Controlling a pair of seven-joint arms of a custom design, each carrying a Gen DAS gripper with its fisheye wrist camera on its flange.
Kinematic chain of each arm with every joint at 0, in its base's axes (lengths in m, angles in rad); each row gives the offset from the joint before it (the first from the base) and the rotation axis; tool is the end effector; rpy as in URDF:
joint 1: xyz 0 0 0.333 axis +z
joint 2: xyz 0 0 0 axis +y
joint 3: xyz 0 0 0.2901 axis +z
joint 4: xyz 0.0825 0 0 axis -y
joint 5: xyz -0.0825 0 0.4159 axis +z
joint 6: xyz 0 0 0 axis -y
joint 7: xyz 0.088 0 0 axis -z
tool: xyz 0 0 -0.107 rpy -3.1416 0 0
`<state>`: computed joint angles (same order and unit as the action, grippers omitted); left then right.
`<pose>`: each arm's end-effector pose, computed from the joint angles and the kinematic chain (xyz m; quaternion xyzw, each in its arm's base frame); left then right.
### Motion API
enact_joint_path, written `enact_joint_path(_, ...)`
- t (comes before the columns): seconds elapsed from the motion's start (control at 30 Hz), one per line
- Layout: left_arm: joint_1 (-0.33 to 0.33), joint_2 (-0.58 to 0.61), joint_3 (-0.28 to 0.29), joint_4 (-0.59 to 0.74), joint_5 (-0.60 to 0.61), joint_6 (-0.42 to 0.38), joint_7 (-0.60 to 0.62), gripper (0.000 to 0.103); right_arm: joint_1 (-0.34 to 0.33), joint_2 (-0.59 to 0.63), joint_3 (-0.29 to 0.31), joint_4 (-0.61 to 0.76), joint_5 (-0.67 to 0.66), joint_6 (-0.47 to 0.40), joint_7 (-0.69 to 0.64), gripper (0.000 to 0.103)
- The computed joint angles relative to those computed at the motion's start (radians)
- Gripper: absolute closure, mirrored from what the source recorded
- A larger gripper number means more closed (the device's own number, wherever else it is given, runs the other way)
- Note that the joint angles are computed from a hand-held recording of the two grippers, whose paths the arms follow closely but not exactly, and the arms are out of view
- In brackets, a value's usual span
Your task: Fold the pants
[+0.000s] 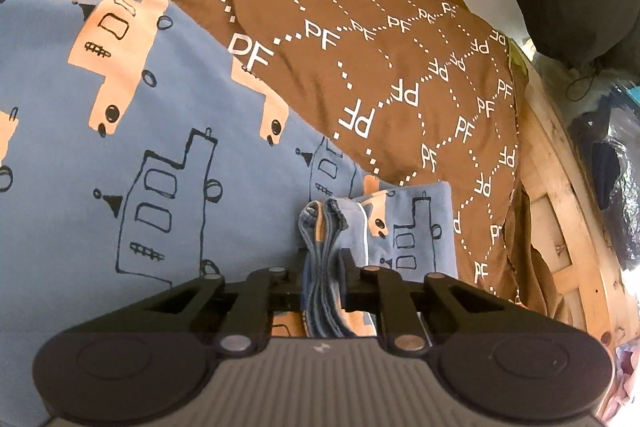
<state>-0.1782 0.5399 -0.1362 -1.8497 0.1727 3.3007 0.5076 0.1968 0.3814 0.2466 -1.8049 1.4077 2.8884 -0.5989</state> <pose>0.6655 -0.2236 0.2991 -0.7969 0.4110 -0.4409 0.0411 0.6430 0.2282 0.3358 -0.8732 0.1307 -0.2753 0.3803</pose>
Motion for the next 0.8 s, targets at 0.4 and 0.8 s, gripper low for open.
enact_joint_path(0.4, -0.051, -0.051, 0.056, -0.018, 0.019, -0.048, 0.017, 0.093, -0.002, -0.022, -0.004, -0.008, 0.044, -0.023, 0.005, 0.094)
enact_joint_path(0.8, -0.061, -0.200, 0.111, -0.117, 0.112, -0.169, 0.019, 0.093, 0.027, -0.039, -0.024, 0.009, -0.042, -0.161, 0.162, 0.094)
